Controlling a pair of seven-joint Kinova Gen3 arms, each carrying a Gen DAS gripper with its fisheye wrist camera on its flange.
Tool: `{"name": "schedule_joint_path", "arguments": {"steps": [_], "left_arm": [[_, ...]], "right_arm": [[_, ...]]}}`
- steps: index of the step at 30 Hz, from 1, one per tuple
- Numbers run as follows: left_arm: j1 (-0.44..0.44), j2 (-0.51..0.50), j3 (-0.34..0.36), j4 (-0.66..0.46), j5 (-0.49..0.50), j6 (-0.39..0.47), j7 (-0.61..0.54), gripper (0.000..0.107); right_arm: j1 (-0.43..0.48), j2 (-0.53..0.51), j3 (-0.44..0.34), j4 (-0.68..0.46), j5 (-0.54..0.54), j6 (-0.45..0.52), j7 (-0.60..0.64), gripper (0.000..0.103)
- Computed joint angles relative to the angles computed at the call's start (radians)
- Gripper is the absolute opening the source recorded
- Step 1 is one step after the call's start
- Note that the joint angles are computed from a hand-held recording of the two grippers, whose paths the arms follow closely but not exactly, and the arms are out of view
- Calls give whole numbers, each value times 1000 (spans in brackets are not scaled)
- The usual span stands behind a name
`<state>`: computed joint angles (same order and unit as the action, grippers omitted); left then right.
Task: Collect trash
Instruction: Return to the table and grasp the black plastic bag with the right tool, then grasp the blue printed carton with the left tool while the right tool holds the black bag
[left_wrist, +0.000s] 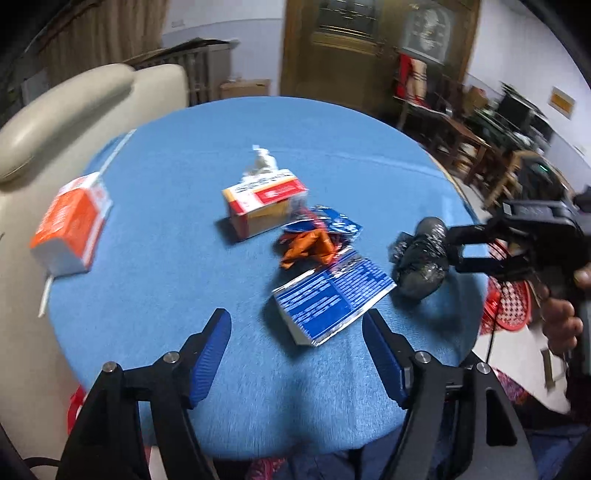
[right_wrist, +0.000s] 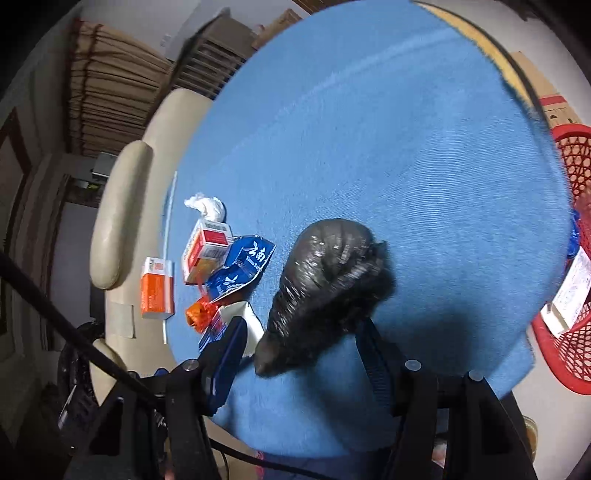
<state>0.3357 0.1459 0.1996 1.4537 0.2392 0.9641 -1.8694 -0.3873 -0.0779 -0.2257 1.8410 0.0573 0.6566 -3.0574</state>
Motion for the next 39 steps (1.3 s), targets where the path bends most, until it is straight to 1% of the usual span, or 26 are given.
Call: {"name": "schedule_joint_path", "arguments": {"steps": [2, 3, 4, 5, 6, 8, 9, 10, 11, 12, 13, 15, 19, 22, 24, 27, 30, 33, 36, 39], "left_arm": [[-57, 21, 59, -8, 30, 1, -81, 74], [-87, 39, 97, -21, 40, 11, -122, 76], [-100, 62, 116, -41, 50, 32, -163, 77], [-104, 71, 117, -45, 63, 41, -203, 78], [-90, 89, 111, -56, 60, 44, -233, 79], [-38, 114, 61, -69, 72, 51, -300, 78], [-17, 123, 40, -72, 77, 51, -323, 78], [-10, 129, 37, -72, 71, 45, -330, 79], [-3, 138, 37, -70, 64, 36, -336, 79], [1, 144, 37, -71, 61, 33, -342, 79], [-3, 146, 40, -64, 72, 23, -357, 79], [-7, 138, 43, -41, 90, -11, -377, 79], [-27, 117, 44, 11, 145, -59, -396, 78], [-53, 101, 42, 49, 199, -76, -405, 75], [-57, 87, 38, 71, 216, -92, -397, 71], [-78, 55, 35, 111, 270, -97, -391, 71], [-76, 12, 29, 160, 293, -116, -386, 70], [-75, -27, 24, 200, 332, -130, -390, 70], [-65, -61, 16, 218, 359, -133, -373, 70], [-32, -86, 20, 217, 332, -159, -326, 70]], "right_arm": [[-1, 42, 3, -51, 12, 58, -10, 65], [-5, 61, 8, -74, 15, 80, -13, 65], [-12, 79, 12, -97, 22, 108, -16, 65], [-19, 92, 18, -119, 27, 134, -16, 65], [-31, 115, 20, -148, 46, 167, -28, 65], [-54, 143, 29, -186, 70, 214, -37, 65], [-69, 167, 33, -216, 86, 253, -38, 64], [-83, 181, 38, -232, 101, 278, -44, 57], [-91, 196, 39, -249, 113, 293, -48, 54], [-117, 208, 51, -267, 141, 318, -49, 49], [-124, 215, 52, -276, 152, 327, -42, 45], [-139, 221, 60, -281, 165, 328, -36, 43], [-184, 232, 64, -300, 223, 363, -45, 41], [-209, 214, 61, -284, 257, 358, -71, 41], [-222, 191, 54, -270, 284, 368, -87, 41], [-234, 146, 32, -241, 333, 368, -114, 41], [-251, 116, -3, -227, 400, 403, -158, 41], [-266, 56, -46, -179, 471, 418, -228, 41], [-269, 22, -100, -146, 542, 444, -297, 41], [-273, -6, -148, -117, 596, 475, -358, 41]]}}
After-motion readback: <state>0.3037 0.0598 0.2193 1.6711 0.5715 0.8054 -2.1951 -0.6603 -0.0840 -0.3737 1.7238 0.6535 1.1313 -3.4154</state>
